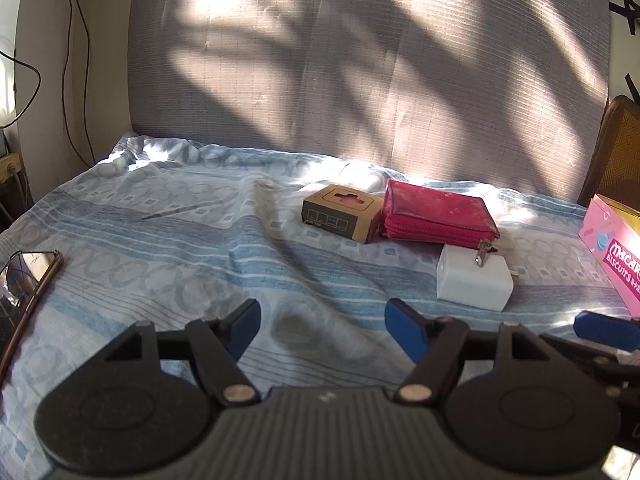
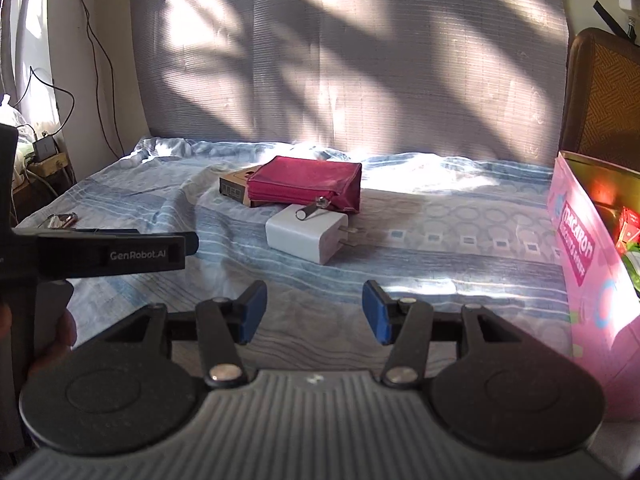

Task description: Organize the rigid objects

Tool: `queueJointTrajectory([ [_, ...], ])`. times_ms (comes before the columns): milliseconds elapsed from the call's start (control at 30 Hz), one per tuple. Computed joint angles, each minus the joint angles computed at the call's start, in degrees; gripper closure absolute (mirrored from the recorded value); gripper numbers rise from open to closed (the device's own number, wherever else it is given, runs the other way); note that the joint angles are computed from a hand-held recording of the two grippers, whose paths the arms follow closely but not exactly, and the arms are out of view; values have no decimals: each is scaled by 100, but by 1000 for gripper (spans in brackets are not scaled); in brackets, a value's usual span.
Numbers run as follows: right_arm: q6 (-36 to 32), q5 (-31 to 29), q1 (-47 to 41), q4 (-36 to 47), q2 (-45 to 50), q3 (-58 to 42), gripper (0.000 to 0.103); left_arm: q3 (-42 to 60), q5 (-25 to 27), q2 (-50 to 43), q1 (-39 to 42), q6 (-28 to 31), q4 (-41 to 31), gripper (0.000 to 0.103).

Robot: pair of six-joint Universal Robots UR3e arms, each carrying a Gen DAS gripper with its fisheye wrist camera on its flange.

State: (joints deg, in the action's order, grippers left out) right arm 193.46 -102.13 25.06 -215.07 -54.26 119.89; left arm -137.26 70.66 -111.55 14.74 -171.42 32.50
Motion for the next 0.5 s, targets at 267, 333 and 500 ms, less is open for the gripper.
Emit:
queueJointTrajectory([
  [267,-184,-76,-140,984,468,-1500,41,69,-350,84,240,-86,-402,32],
  [333,-99,26,-310,1247,505,-1815,41,80,-372,91,313,-199,-432,32],
  [500,848,677,-937,2040,624,-2523,41,222,-475,101,470,-375,-688,32],
])
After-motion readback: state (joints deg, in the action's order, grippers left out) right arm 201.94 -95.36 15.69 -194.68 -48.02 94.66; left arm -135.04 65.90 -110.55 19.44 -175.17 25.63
